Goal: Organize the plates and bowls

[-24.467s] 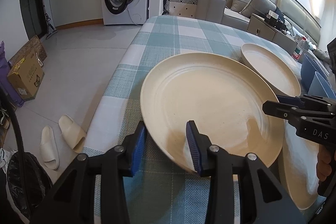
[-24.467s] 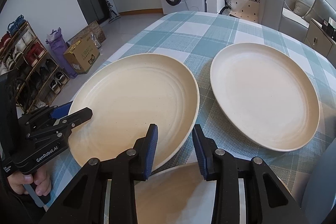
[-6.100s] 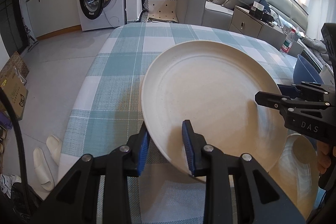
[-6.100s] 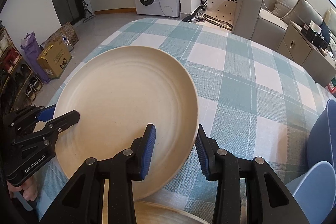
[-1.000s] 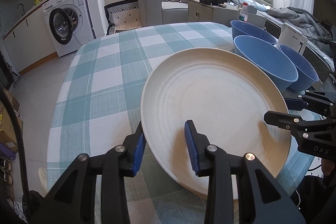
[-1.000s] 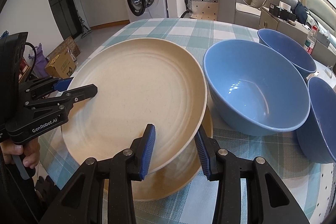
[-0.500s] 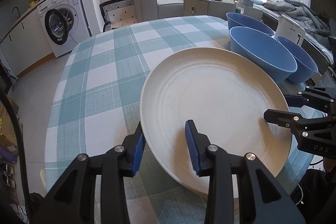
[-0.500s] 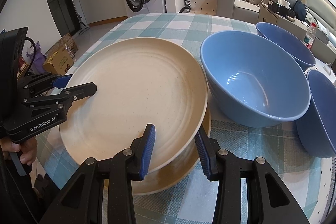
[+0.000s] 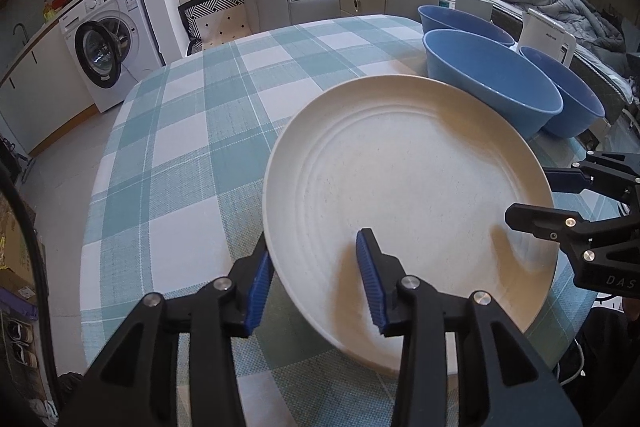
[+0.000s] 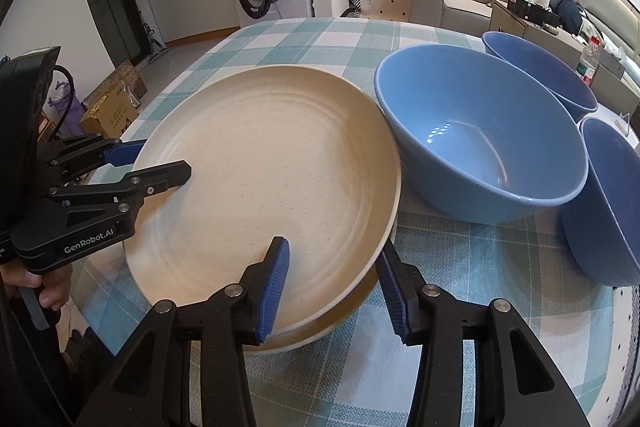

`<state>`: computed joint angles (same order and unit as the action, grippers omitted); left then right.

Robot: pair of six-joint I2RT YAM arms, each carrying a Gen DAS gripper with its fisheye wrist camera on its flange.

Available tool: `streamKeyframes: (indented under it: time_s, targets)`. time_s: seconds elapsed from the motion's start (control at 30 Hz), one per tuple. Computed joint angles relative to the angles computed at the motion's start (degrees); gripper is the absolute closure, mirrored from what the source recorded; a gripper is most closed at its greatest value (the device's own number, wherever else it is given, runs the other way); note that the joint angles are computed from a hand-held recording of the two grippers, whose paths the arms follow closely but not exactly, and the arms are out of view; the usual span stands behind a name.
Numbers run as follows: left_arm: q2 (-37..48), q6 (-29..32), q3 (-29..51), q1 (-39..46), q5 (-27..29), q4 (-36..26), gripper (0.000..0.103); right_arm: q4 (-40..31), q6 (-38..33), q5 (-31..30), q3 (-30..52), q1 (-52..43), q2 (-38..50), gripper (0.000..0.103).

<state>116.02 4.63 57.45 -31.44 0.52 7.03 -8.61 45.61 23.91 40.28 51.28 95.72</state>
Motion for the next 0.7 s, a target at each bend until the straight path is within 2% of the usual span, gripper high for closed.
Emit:
streamKeyframes:
  time_s: [0.33, 0.57, 0.7]
  targets:
    - [0.27, 1.17, 0.16, -1.16, -1.50, -1.04, 0.060, 0.07, 0.25, -0.16, -0.53, 0.46, -0.14, 0.050]
    - [1.02, 2.42, 0.43, -2.61, -4.23, -0.85, 0.050, 0.37, 0.01, -0.38, -1.02, 0.51, -0.66, 0.046]
    - [1.06, 2.85, 0.36, -3.31, -5.40, -0.92, 0.048, 0.90, -0.33, -0.67, -1.40, 0.25, -0.96, 0.045]
